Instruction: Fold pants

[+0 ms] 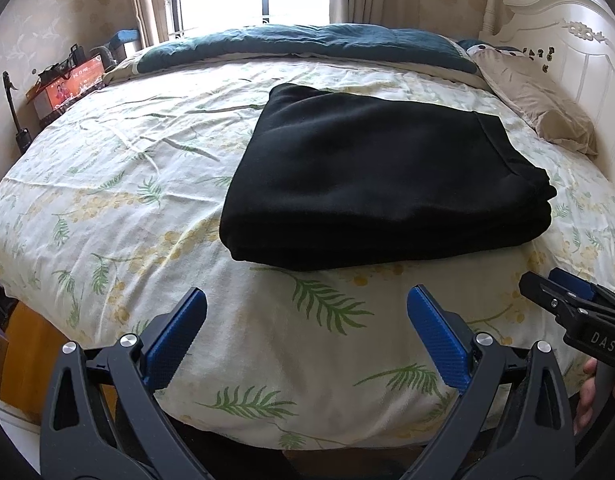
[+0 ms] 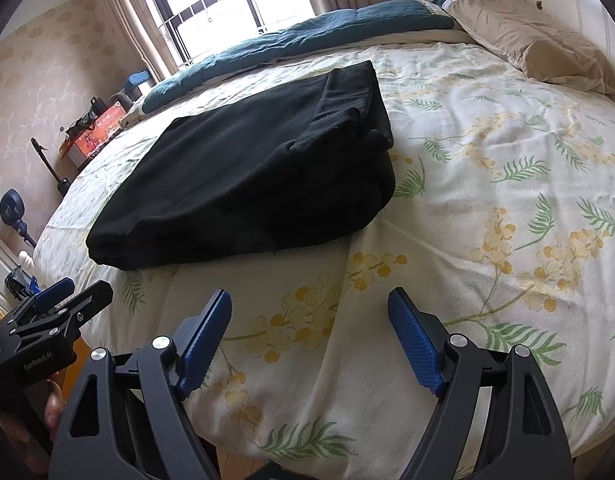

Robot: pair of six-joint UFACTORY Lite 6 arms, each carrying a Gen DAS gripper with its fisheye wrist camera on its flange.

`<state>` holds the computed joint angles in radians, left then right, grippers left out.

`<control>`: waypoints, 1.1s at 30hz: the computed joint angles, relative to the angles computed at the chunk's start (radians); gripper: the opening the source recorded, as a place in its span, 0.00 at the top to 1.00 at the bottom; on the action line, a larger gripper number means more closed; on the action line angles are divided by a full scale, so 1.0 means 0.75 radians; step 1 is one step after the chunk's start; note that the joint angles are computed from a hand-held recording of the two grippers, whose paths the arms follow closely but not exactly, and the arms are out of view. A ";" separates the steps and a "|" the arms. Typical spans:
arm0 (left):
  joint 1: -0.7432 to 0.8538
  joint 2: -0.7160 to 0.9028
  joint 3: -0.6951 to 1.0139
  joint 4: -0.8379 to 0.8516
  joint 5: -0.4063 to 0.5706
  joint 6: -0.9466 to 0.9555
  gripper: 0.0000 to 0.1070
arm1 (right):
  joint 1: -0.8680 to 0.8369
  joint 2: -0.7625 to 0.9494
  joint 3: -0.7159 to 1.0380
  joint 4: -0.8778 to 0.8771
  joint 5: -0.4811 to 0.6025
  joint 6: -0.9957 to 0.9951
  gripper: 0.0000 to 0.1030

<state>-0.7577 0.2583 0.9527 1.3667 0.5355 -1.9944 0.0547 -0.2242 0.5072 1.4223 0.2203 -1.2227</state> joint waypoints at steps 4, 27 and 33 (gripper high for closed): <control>-0.010 0.017 0.023 -0.041 0.045 0.044 0.06 | 0.002 -0.001 -0.002 -0.010 0.000 0.008 0.23; 0.002 0.038 0.047 -0.065 0.050 0.077 0.06 | 0.019 -0.033 -0.034 -0.042 -0.009 0.046 0.21; -0.009 0.061 0.064 -0.069 0.091 0.086 0.06 | 0.025 -0.040 -0.042 -0.030 -0.015 0.035 0.20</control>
